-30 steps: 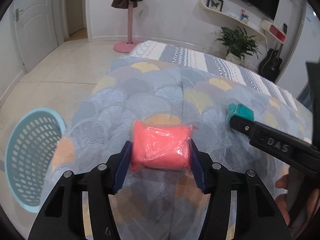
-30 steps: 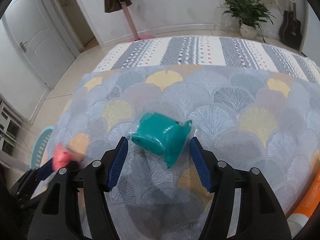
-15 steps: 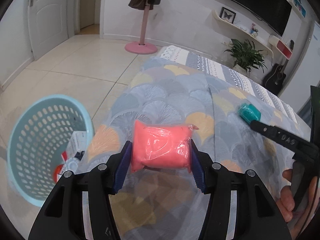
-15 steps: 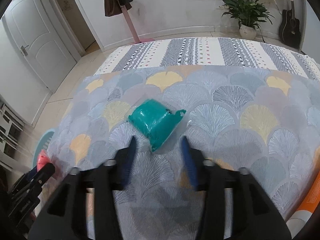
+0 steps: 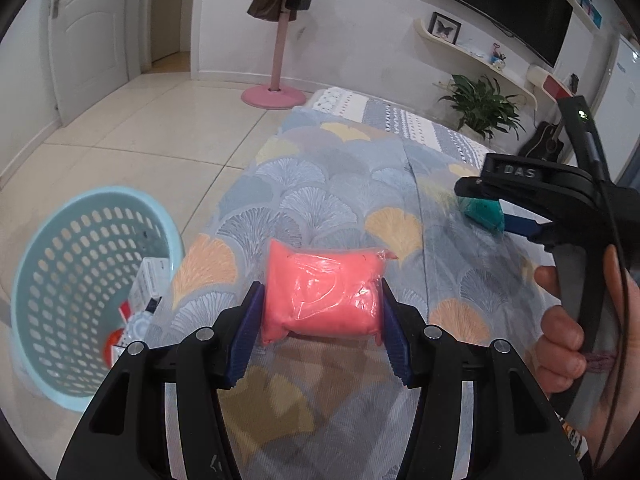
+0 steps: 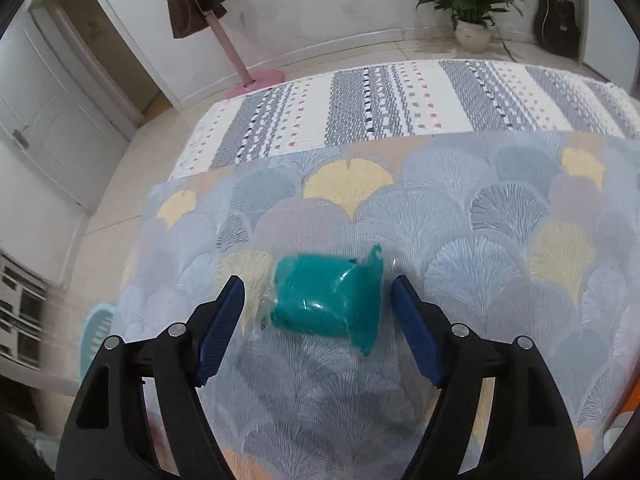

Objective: Collect trash
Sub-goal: 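Grasp the pink packet with the left tool while the right grasps the teal packet, then carry both packets to the blue basket and open both tools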

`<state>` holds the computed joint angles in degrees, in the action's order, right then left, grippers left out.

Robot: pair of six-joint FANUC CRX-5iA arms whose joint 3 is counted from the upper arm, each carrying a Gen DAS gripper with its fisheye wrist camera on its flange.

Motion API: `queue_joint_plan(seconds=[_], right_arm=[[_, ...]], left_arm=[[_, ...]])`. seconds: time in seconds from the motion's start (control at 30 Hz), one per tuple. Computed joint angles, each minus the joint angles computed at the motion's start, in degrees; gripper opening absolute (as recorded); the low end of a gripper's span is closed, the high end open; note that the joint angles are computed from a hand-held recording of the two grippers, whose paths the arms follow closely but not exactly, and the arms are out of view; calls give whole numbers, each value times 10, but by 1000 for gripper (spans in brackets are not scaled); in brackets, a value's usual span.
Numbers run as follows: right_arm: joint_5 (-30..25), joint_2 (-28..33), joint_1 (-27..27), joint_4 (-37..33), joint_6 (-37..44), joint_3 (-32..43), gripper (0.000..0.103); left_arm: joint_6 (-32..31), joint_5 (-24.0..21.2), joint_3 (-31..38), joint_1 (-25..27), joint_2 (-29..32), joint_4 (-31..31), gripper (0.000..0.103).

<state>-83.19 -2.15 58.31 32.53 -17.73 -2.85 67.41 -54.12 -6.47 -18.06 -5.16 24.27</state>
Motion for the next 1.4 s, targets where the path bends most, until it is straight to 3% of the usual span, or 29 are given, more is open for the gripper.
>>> queue_joint_plan(seconds=[0.13,0.23,0.43,0.67,0.87,1.07,1.23,1.4], right_arm=[[-57,35,7,4,36,29,56],[-68,44,16,12,51,36,51],[-11,69,45,73,88,70,48],[53,160,66,130,192,209,48],[95,235,60,97,257,312,48],[95,306,51,31,301,402,48],[101,329,40,-17,309,436,52],[102,333,36,-29,314,445,58]], left_arm=[[-3,0,-3,2,-2,4,53],[-10,-1,-9,9,-7,13,53],[-1,14,-4,55,-27,-3,53],[20,24,0,167,-44,42,53],[24,6,5,248,-25,79,53],[25,-20,6,272,-2,69,53],[38,-41,12,281,14,59,55],[34,-46,5,297,15,72,66]])
